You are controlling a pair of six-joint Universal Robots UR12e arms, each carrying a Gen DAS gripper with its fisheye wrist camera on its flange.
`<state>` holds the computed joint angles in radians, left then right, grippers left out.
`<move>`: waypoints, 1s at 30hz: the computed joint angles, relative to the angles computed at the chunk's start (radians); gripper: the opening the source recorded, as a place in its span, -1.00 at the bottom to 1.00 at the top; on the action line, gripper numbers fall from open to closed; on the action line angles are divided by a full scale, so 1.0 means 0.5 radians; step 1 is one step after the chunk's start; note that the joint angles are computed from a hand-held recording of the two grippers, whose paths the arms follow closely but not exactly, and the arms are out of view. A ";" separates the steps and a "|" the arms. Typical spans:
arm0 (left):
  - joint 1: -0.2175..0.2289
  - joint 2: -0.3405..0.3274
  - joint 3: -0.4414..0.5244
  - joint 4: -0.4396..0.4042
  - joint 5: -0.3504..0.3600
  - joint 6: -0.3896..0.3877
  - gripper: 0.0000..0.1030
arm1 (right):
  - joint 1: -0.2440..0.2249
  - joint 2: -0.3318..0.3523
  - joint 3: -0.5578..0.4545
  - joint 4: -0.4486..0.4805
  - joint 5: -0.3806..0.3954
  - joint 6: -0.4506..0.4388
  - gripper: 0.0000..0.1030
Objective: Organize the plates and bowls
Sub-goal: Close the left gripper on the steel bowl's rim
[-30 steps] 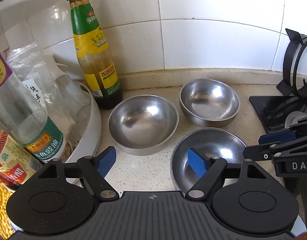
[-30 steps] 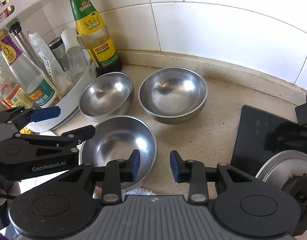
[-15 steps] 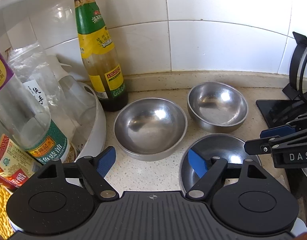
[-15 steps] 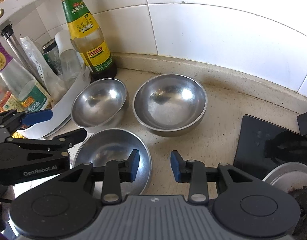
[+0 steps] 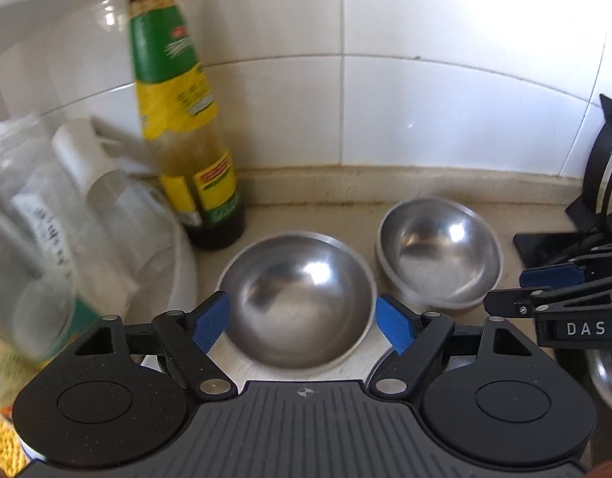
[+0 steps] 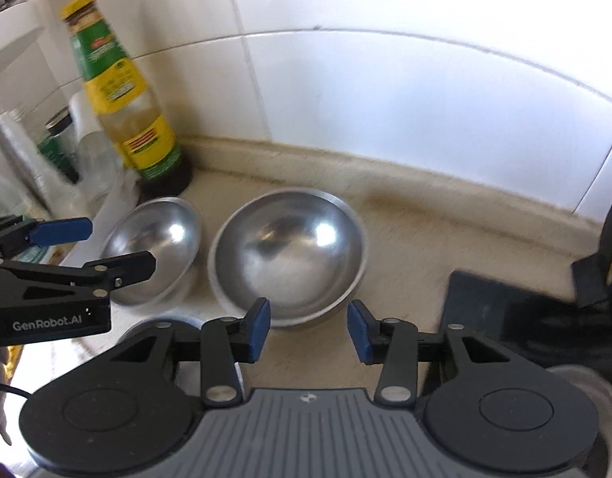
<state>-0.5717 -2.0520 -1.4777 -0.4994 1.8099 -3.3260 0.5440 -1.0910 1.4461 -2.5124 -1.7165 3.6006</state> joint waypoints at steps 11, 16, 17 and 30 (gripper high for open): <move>0.007 -0.275 0.432 -0.261 -0.145 0.176 0.62 | -0.092 0.061 -0.030 0.090 0.072 0.202 -0.03; -0.001 -0.349 0.509 -0.356 -0.181 0.255 0.50 | -0.110 0.084 -0.028 0.077 0.141 0.223 -0.04; 0.000 -0.357 0.515 -0.361 -0.189 0.272 0.46 | -0.111 0.092 -0.038 0.090 0.160 0.231 -0.11; -0.001 -0.361 0.515 -0.449 -0.292 0.360 -0.22 | -0.150 0.105 -0.007 0.017 0.402 0.295 -0.42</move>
<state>-0.5721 -2.2323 -1.2202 -0.7241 1.6641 -3.1460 0.4691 -1.0385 1.4424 -2.5039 -1.5155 3.7479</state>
